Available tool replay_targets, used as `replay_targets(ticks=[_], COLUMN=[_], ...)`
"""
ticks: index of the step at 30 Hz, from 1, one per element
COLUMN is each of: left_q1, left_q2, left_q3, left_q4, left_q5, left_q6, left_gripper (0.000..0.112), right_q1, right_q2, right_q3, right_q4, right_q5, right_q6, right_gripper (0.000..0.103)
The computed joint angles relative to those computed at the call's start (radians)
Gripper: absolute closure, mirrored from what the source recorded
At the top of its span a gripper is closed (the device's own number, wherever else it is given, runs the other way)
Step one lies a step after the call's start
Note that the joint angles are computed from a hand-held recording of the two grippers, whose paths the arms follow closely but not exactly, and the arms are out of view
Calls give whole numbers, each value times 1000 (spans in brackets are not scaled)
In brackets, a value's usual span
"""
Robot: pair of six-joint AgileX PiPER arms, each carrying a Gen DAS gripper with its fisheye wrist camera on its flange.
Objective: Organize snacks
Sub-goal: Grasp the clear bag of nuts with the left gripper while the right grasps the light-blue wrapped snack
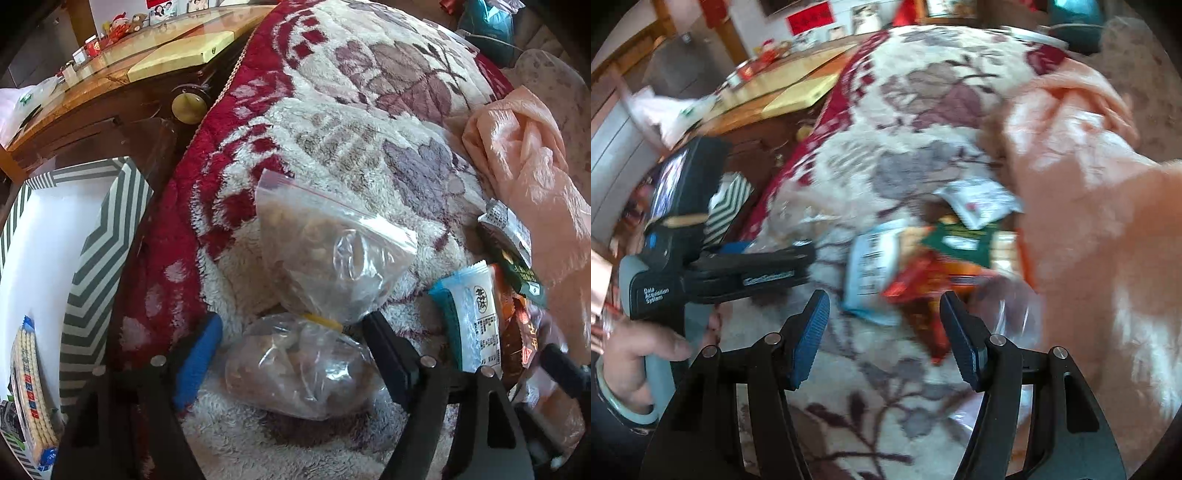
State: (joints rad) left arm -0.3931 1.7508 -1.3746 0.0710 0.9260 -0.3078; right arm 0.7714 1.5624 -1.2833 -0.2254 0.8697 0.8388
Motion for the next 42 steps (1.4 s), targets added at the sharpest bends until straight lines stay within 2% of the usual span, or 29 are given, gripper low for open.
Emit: replay_targets(ticks=[2, 4, 8, 11, 14, 18, 21, 24, 27, 29, 32, 34, 37, 40, 41, 42], left_q1=[10, 17, 30, 30, 29, 41, 33, 25, 33, 40, 45, 42, 35, 37, 39, 41], left_q2=[0, 3, 12, 20, 20, 10, 14, 15, 15, 16, 24, 29, 40, 65, 68, 68], left_q3=[-4, -9, -17, -15, -4, 5, 0, 2, 2, -1, -13, -16, -25, -49, -50, -48], left_q4=[-13, -10, -6, -1, 14, -3, 12, 22, 7, 4, 5, 10, 25, 24, 20, 17], left_q5=[3, 5, 7, -2, -12, -15, -8, -12, -14, -12, -8, -6, -4, 6, 2, -3], left_q6=[11, 8, 3, -3, -23, 9, -3, -19, 1, 5, 1, 0, -10, -14, -15, -16], left_gripper=[30, 28, 25, 22, 22, 20, 18, 17, 17, 17, 17, 16, 13, 9, 9, 10], right_q1=[25, 50, 40, 41, -8, -70, -60, -66, -27, -25, -17, -15, -18, 17, 4, -19], right_q2=[60, 125, 166, 125, 151, 150, 132, 115, 115, 119, 191, 214, 257, 283, 286, 279], right_q3=[-51, -119, -198, -198, -226, -176, -135, -109, -130, -141, -211, -224, -255, -266, -262, -238], right_q4=[-47, -136, -136, -141, -3, 110, 48, 81, 10, 32, 23, 16, 37, -49, -19, 32], right_q5=[37, 88, 124, 104, 69, 45, 68, 33, 25, 7, 77, 84, 99, 114, 112, 85], right_q6=[23, 56, -26, -51, -187, -235, -176, -203, -192, -238, -255, -252, -291, -297, -319, -342], right_gripper=[40, 35, 32, 32, 34, 34, 34, 34, 34, 34, 34, 34, 52, 68, 75, 76])
